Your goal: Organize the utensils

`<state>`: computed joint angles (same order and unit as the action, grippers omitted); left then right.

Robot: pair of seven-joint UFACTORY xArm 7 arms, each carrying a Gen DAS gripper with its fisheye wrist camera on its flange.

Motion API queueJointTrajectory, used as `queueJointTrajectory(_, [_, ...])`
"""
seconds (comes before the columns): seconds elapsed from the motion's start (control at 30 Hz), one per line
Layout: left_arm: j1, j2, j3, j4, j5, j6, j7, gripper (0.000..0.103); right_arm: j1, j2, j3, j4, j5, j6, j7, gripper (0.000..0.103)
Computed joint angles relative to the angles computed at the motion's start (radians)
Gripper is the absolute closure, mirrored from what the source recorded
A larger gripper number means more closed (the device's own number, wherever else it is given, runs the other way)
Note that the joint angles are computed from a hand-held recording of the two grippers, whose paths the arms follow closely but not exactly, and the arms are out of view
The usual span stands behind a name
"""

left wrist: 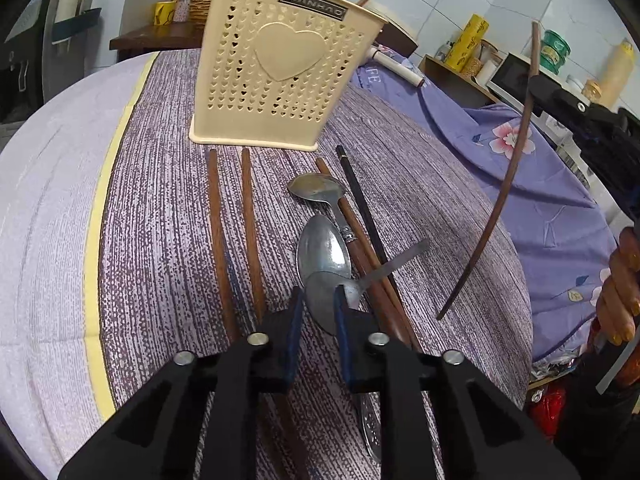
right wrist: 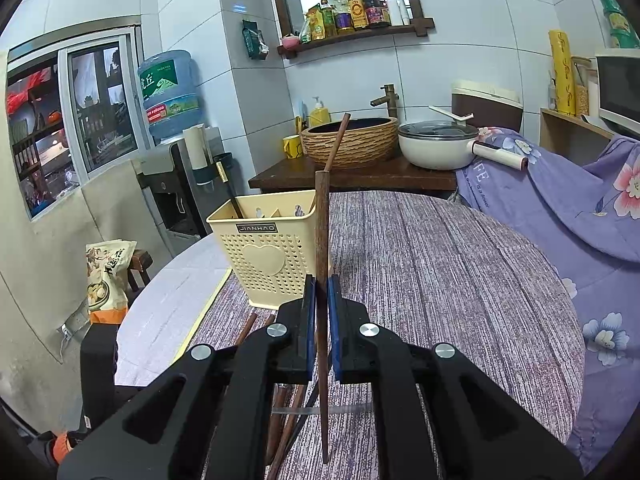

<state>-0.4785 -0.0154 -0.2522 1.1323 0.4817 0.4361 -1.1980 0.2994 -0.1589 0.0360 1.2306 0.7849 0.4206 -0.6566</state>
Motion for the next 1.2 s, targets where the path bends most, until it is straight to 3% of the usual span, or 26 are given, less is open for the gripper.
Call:
queueJointTrajectory(0.23, [0.008,-0.018,-0.005,0.018,0.072,0.023,-0.034,0.100,0.004,-0.001,0.000,-0.003,0.010,-0.006,-0.014,0.096])
queueJointTrajectory(0.37, [0.004,-0.022,-0.014,0.029,0.080,0.063,-0.026,0.100,0.004,-0.002,0.001,-0.003,0.006,-0.008,-0.012,0.096])
queueJointTrajectory(0.6, [0.006,-0.027,-0.018,0.020,0.115,0.047,-0.071,0.101,0.007,-0.003,0.002,-0.007,-0.002,-0.019,-0.007,0.096])
queueJointTrajectory(0.73, [0.007,-0.043,-0.027,0.045,0.166,0.092,-0.078,0.100,0.009,-0.003,0.001,-0.008,0.002,-0.020,-0.011,0.096])
queueJointTrajectory(1.03, [0.008,-0.074,-0.059,0.164,0.286,0.252,0.031,0.100,0.027,-0.023,-0.010,-0.022,0.061,-0.025,-0.070,0.096])
queueJointTrajectory(1.2, [0.011,-0.079,-0.062,0.191,0.284,0.288,0.099,0.100,0.035,-0.029,-0.010,-0.019,0.063,-0.024,-0.088,0.096])
